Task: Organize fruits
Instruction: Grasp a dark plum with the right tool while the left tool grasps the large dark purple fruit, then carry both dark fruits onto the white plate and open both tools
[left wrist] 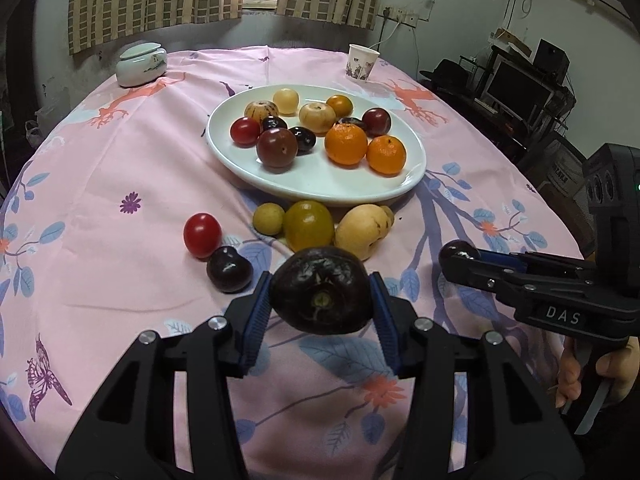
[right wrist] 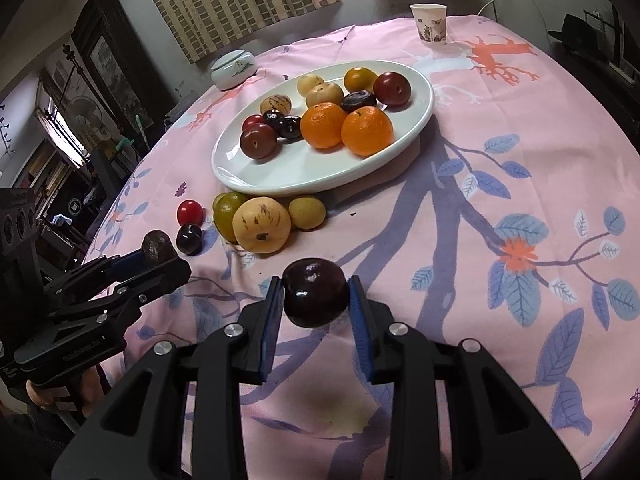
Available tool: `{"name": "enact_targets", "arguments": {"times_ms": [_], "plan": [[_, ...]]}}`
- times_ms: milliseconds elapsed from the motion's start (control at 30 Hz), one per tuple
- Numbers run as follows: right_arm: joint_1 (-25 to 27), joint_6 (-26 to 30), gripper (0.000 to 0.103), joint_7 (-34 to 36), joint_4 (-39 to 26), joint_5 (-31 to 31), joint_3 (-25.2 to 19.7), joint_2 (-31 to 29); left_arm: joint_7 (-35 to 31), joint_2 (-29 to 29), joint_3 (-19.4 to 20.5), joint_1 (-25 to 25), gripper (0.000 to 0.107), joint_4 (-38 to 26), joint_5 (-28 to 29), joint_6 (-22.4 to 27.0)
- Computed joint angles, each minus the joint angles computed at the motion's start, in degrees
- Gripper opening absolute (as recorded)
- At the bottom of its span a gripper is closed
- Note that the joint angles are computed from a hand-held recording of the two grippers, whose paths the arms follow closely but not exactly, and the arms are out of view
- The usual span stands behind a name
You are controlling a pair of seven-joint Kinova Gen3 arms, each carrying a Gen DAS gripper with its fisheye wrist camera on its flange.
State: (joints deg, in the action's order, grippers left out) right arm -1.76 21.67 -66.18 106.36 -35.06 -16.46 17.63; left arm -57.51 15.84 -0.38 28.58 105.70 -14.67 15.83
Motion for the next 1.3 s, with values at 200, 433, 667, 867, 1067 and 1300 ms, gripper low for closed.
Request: {"name": "enact_targets", "arguments": {"times_ms": [200, 433, 667, 867, 1067, 1300], "plan": [[-0.5, -0.1, 0.033, -0.2, -0.2, 0.3, 0.1, -0.5, -2.8, -1.3, 2.4, -3.2, 0.049, 0.4, 2.5, -0.4], [-1.2, 2.5, 0.033, -0.4, -3.3, 1.8, 1.3, -0.4, -9.4, -0.5, 6.1, -8.6, 0.049, -4.0, 8.1, 3.3], [-8.3, 5.1, 0.033, -8.3, -13.1, 15.4, 7.7, 1.0, -12.0, 6.7, 3.3, -8.2, 0.049, -22.1, 7.3, 14.1], [-17.3, 9.7, 0.033, -18.7, -25.0, 27.1, 17.9, 8.5, -10.8, 16.5, 1.4, -6.7, 0.049, -38.0, 4.9, 20.9], [-11.5, 15.2, 0.033, -21.0, -33.1, 29.0, 11.7, 14.1, -13.7, 24.1, 2.2, -7.5, 0.049, -50.7, 7.2, 29.9], [-11.2, 16.6, 0.033, -21.6, -36.5, 30.1, 11.5, 16.4, -14.8, 28.6, 1.6, -7.6, 0.049, -57.8, 8.2, 34.1]]}}
